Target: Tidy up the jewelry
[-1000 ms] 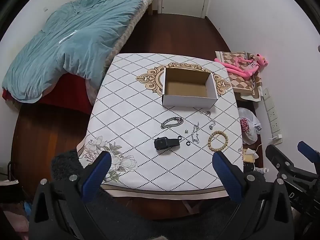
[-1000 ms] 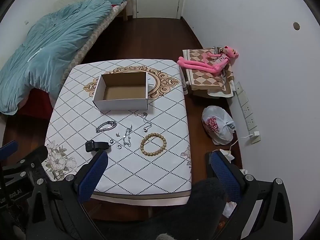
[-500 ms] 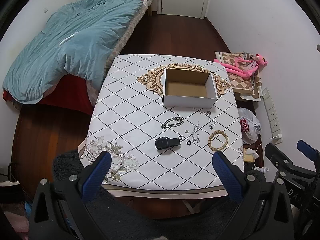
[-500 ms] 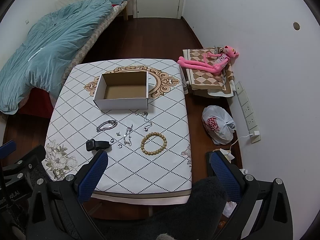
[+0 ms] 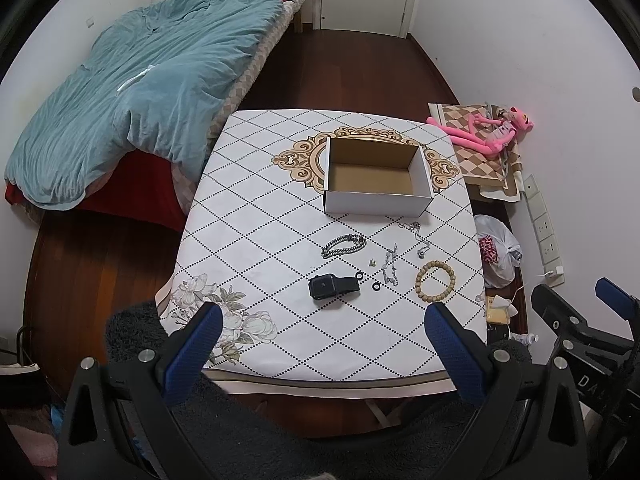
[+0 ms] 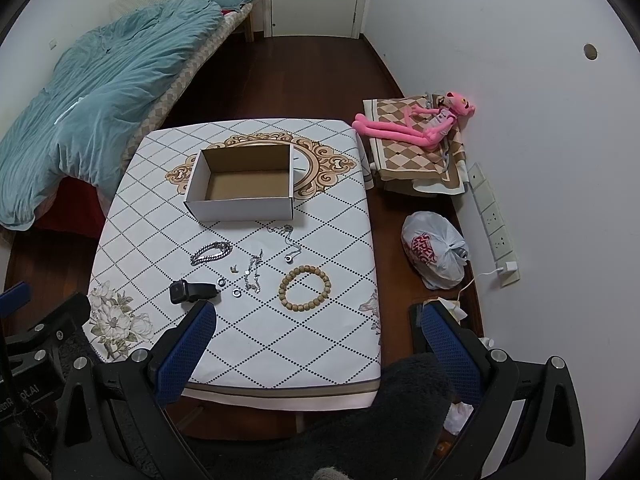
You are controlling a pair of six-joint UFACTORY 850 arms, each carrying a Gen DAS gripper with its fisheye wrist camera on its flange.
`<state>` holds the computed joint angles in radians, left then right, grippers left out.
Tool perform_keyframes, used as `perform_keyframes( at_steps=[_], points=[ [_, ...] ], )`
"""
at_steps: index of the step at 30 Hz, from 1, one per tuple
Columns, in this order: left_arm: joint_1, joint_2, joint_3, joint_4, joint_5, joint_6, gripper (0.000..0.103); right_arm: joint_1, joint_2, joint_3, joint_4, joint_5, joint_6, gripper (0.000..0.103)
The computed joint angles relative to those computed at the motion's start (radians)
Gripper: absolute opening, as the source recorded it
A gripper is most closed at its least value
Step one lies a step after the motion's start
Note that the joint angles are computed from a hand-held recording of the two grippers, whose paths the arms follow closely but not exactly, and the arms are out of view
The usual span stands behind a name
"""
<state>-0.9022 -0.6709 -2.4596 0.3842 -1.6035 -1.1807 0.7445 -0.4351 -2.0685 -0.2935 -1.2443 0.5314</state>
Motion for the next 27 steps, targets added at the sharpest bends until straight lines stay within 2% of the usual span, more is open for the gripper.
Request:
perform_keyframes(
  at_steps=[27],
  points=[
    [0.005,0.005,0.017,-0.012,0.014,0.008,0.103,-0.005,-0.011,-0.015,-0.001,-0.012,0.000,0.103]
  ],
)
